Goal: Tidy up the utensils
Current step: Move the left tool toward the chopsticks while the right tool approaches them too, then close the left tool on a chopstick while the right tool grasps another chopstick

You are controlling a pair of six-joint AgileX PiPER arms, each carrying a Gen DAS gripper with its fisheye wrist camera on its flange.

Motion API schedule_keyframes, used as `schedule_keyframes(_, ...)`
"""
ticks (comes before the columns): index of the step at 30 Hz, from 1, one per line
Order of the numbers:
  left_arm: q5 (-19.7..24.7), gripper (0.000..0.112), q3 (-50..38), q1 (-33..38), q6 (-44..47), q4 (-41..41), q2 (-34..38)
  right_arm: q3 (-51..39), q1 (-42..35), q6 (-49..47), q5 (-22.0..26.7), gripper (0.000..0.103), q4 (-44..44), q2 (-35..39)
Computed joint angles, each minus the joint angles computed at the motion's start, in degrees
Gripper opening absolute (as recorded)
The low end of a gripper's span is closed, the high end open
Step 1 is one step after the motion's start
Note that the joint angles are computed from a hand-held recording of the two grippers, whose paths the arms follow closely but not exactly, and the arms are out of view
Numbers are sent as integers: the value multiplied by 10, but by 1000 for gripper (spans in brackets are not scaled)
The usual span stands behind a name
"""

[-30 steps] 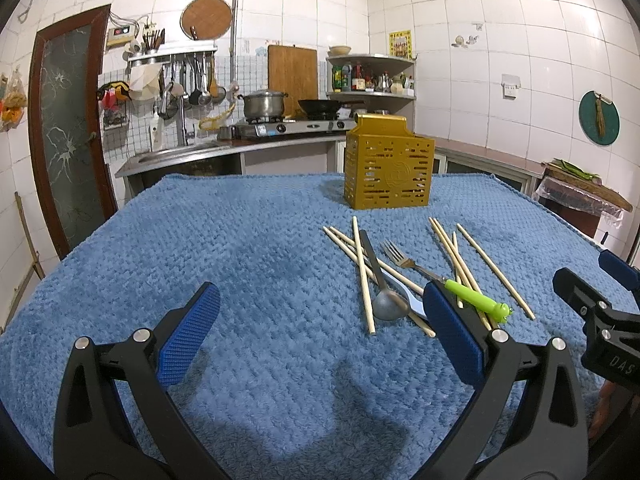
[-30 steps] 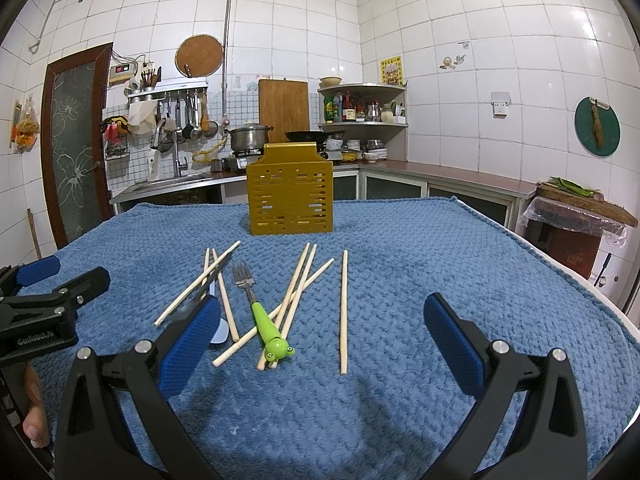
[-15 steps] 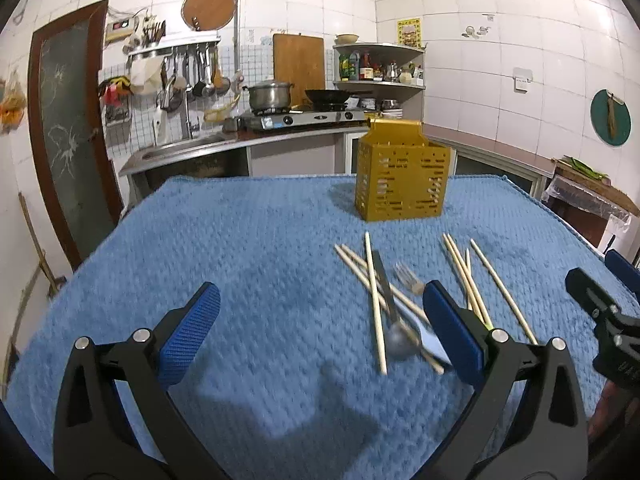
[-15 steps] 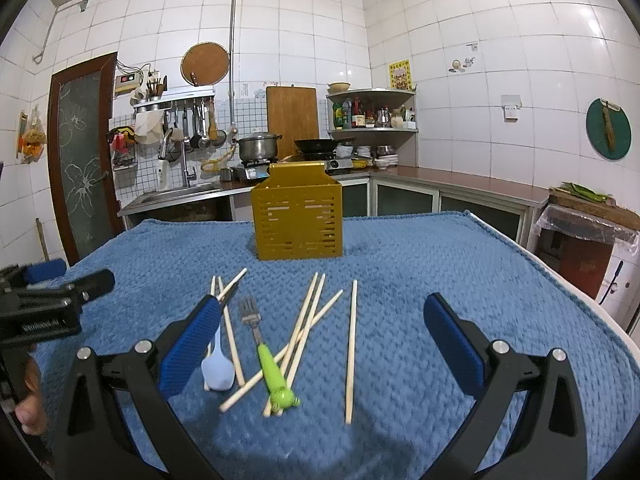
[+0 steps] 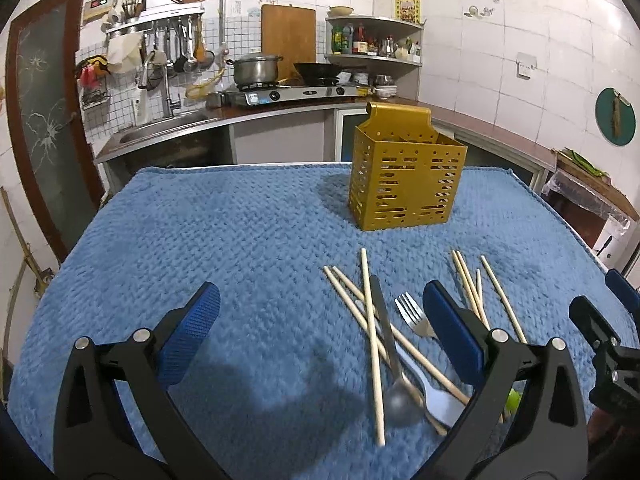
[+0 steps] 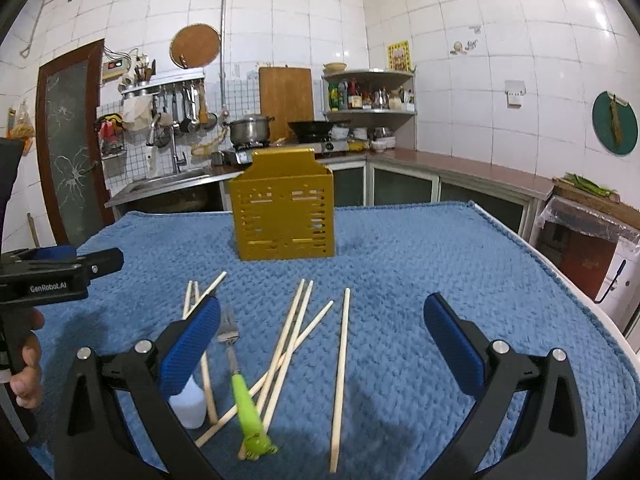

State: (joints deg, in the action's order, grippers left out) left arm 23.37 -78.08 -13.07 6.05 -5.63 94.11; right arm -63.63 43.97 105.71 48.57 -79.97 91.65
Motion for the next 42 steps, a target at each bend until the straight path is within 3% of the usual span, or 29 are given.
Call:
schedule_keyframes(6, 15, 98, -50, -14, -15, 30, 47, -45, -63, -79, -66, 99, 71, 31)
schedule_keyframes(12, 46, 98, -117, -19, -32, 54, 100, -131, -116, -235, -100, 99, 193, 91)
schedule_keyframes(22, 112, 98, -207, -14, -22, 21, 188, -193, -161, -345, -113, 99, 290, 152)
schedule_keyframes(28, 182, 84, -272, -6, 1, -11, 233, -215, -182, -401, -104, 99, 355, 172)
schedule_keyframes(33, 214, 78, -321, -10, -6, -8, 261, -246, -196, -434, -90, 98, 375, 195)
schedule_keyframes(35, 222, 73, -341, -10, -2, -11, 271, -260, -203, -451, -84, 88, 391, 204)
schedule_keyframes(39, 259, 62, -387, -10, 7, -22, 298, -295, -218, -508, -73, 60, 455, 230)
schedule_keyframes(42, 294, 56, -440, -13, 3, -18, 332, -311, -225, -533, -66, 49, 489, 245)
